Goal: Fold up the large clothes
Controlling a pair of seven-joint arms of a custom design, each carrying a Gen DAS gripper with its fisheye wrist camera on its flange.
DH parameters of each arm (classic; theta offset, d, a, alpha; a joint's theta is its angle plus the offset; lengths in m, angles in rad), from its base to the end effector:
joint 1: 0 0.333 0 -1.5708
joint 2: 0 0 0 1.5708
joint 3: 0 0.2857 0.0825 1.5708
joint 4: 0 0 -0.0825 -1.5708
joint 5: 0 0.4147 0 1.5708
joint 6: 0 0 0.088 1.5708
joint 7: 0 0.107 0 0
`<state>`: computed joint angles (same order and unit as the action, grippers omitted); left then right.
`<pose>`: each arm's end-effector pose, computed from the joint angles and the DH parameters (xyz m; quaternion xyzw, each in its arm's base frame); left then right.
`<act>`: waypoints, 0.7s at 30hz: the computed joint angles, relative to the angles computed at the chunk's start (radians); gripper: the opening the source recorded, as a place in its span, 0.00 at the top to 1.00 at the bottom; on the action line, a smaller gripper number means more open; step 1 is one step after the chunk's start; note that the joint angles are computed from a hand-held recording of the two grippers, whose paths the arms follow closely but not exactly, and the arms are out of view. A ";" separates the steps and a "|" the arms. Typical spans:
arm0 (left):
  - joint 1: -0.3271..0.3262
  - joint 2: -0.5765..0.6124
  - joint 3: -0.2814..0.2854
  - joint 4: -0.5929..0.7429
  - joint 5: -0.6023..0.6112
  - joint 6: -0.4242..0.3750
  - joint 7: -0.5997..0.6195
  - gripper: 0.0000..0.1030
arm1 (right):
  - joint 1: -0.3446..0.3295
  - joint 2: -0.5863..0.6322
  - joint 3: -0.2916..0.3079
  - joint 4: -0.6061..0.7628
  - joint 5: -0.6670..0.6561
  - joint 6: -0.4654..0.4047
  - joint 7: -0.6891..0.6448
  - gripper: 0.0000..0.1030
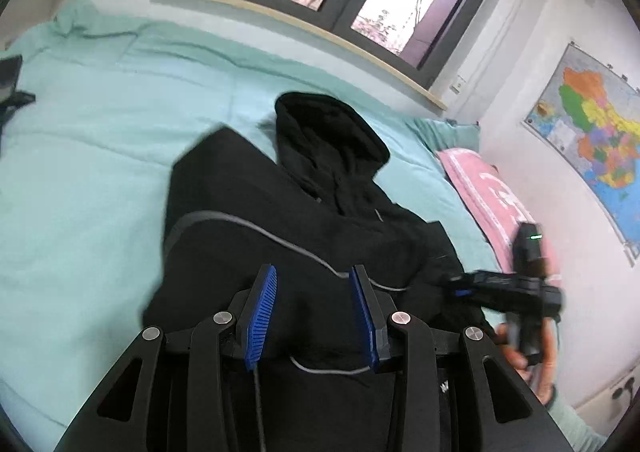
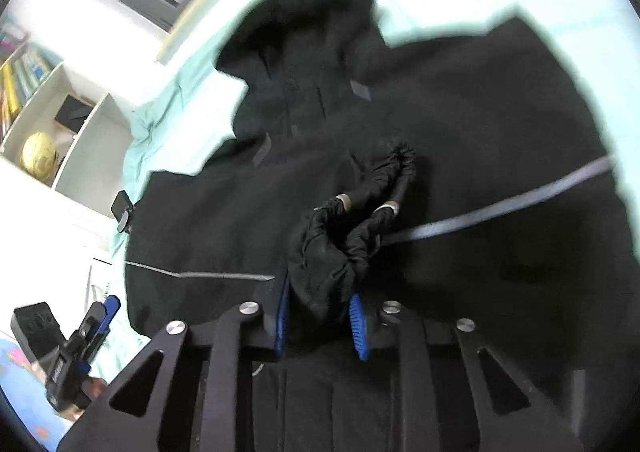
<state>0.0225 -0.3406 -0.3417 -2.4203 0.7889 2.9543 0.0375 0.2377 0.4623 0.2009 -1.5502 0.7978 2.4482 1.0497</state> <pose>0.4745 -0.2127 0.4660 -0.7579 0.4691 -0.3972 0.2183 0.6747 0.2941 0.3953 -0.7643 0.5081 0.0902 0.3868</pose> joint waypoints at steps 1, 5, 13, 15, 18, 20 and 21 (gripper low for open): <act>-0.009 0.003 0.006 0.011 -0.010 -0.024 0.022 0.63 | -0.004 -0.033 -0.001 -0.028 0.005 0.037 -0.026 0.74; -0.068 0.108 0.049 0.118 -0.074 -0.077 0.165 0.62 | -0.017 -0.102 -0.025 -0.053 -0.008 0.131 -0.110 0.74; -0.164 0.409 0.128 0.319 -0.315 -0.128 0.389 0.63 | 0.043 0.005 -0.123 -0.002 -0.345 0.144 0.009 0.74; -0.168 0.453 0.137 0.325 -0.403 -0.128 0.440 0.63 | 0.063 0.067 -0.147 0.016 -0.427 0.142 0.072 0.74; -0.147 0.449 0.132 0.280 -0.555 -0.044 0.541 0.67 | 0.023 0.107 -0.110 0.032 -0.419 0.132 0.063 0.74; -0.138 0.422 0.130 0.251 -0.654 -0.032 0.584 0.77 | 0.014 0.098 -0.105 0.042 -0.426 0.099 0.068 0.72; -0.150 0.405 0.146 0.240 -0.615 -0.030 0.547 0.77 | 0.012 0.086 -0.104 0.041 -0.436 0.079 0.061 0.70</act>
